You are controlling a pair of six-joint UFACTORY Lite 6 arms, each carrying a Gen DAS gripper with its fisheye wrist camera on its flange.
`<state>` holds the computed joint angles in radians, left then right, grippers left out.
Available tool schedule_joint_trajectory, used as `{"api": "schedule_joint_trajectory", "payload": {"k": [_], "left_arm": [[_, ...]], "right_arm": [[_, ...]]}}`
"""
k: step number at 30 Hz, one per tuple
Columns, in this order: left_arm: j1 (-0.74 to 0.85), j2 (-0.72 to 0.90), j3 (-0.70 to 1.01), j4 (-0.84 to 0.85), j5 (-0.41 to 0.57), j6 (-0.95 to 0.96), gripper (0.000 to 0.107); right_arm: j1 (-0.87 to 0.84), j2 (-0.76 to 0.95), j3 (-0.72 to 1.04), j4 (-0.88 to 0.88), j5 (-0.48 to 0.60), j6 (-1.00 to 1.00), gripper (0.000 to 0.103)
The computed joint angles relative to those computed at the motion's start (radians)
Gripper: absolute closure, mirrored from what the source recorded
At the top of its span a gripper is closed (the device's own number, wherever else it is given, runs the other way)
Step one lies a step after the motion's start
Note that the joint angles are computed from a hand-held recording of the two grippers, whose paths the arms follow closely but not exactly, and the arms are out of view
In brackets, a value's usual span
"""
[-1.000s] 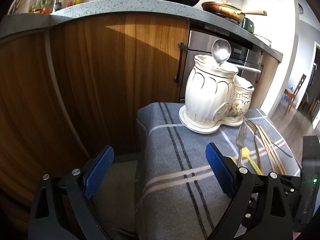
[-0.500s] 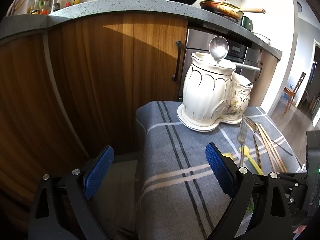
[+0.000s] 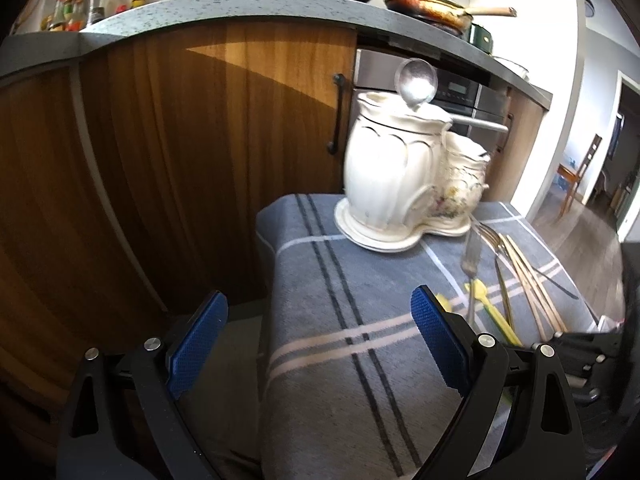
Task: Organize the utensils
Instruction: 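Grasp the green-handled brush with the right gripper while the left gripper grasps the fork, then carry the fork with the left gripper and the brush with the right gripper toward the holder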
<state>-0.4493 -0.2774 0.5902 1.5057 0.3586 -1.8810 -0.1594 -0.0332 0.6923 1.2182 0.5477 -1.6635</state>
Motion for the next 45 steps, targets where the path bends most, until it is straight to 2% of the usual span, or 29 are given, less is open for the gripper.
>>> {"api": "schedule_joint_trajectory", "payload": {"k": [6,15,17,22,28,31,39,41,43,45], "left_arm": [[-0.093,0.111,0.067,-0.006,0.001,0.003,0.014],[-0.133,0.425,0.334,-0.017,-0.13,0.025,0.017],[-0.147,0.511,0.428,-0.051,-0.138,0.07,0.021],[-0.174,0.704,0.657,-0.257,-0.114,0.304,0.03],[-0.18,0.925,0.957,-0.622,-0.05,0.733,0.043],[-0.183,1.019,1.088,-0.69,0.014,0.816,0.048],[-0.17,1.153,1.266,-0.837,0.082,0.983,0.058],[-0.168,1.162,1.278,-0.858,0.076,1.003,0.066],[-0.169,1.168,1.293,-0.871,0.088,1.021,0.082],[-0.165,1.177,1.312,-0.902,0.092,1.054,0.083]], "right_arm": [[-0.213,0.002,0.046,-0.053,0.176,-0.016,0.094],[-0.479,0.104,0.204,-0.062,0.362,-0.06,0.094],[-0.507,0.127,0.232,-0.061,0.383,-0.068,0.094],[-0.565,0.2,0.297,-0.067,0.436,-0.076,0.094],[-0.607,0.285,0.37,-0.079,0.477,-0.076,0.094],[-0.621,0.323,0.404,-0.086,0.494,-0.069,0.094],[-0.625,0.381,0.441,-0.097,0.516,-0.069,0.094],[-0.624,0.386,0.444,-0.096,0.518,-0.07,0.094],[-0.625,0.392,0.45,-0.097,0.521,-0.07,0.094],[-0.626,0.392,0.451,-0.095,0.522,-0.07,0.094]]}}
